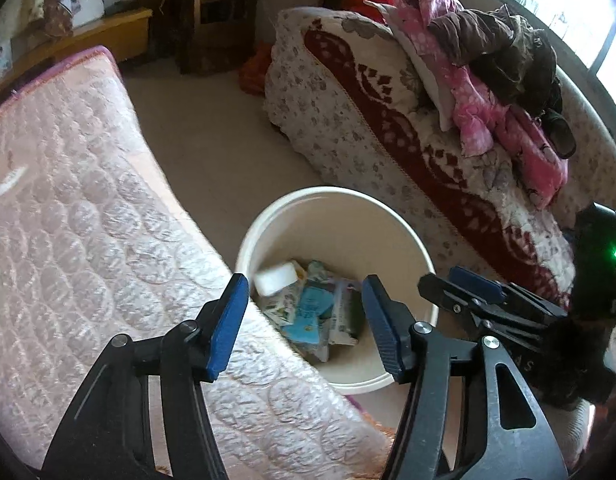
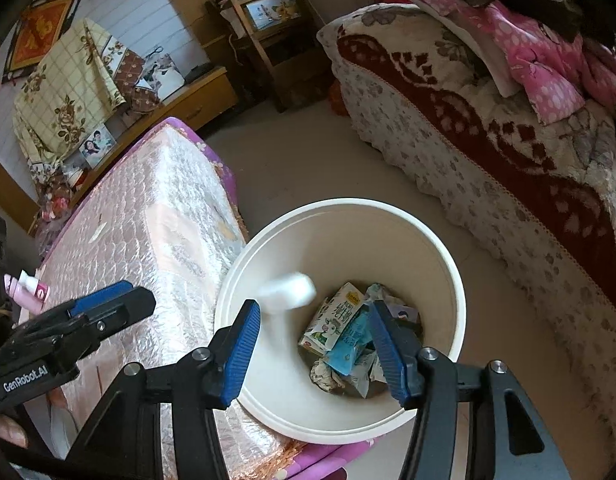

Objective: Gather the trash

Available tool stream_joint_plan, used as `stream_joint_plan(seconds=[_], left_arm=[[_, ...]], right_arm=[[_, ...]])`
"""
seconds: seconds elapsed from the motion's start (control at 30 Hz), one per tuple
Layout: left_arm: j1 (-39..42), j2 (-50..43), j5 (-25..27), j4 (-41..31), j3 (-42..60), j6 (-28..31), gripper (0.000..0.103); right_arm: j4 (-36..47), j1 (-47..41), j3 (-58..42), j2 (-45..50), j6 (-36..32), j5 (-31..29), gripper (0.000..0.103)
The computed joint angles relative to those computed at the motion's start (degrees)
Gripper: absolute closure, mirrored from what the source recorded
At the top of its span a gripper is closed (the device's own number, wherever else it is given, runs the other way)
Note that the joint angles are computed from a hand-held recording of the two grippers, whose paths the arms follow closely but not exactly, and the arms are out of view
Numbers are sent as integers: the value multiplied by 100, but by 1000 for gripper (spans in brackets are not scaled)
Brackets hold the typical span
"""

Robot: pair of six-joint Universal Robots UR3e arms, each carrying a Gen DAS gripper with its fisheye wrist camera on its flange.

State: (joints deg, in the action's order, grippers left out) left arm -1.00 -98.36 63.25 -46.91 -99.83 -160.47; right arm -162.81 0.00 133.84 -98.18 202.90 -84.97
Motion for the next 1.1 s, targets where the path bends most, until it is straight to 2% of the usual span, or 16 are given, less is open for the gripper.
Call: stream_joint_plan(seconds=[0.2, 0.4, 0.53, 0.6, 0.67, 0.8, 1.1], left_arm=[[215, 611, 240, 638, -709, -54, 46], [532, 1388, 366, 924, -1306, -40, 46], [1017, 2287, 119, 1087, -1899, 185, 46], [1391, 2734, -205, 824, -2064, 329, 46], [1743, 3152, -462, 560, -2175, 478, 46], [2391, 3832, -970, 43, -2293, 861, 45], [4155, 5353, -2358, -2062, -2328, 2232, 45]], right_arm=[[-63, 630, -104, 1, 290, -645, 49], [189, 1288, -377, -213, 672, -1432, 49], [442, 1972, -753, -228, 1029, -2305, 49], [594, 2342, -995, -193, 1166, -2688, 46], [722, 2635, -1203, -135, 1272, -3036, 39], [1053, 3341, -1732, 91, 1578, -3893, 36], [1660, 4063, -2349, 128, 2110, -4767, 26]])
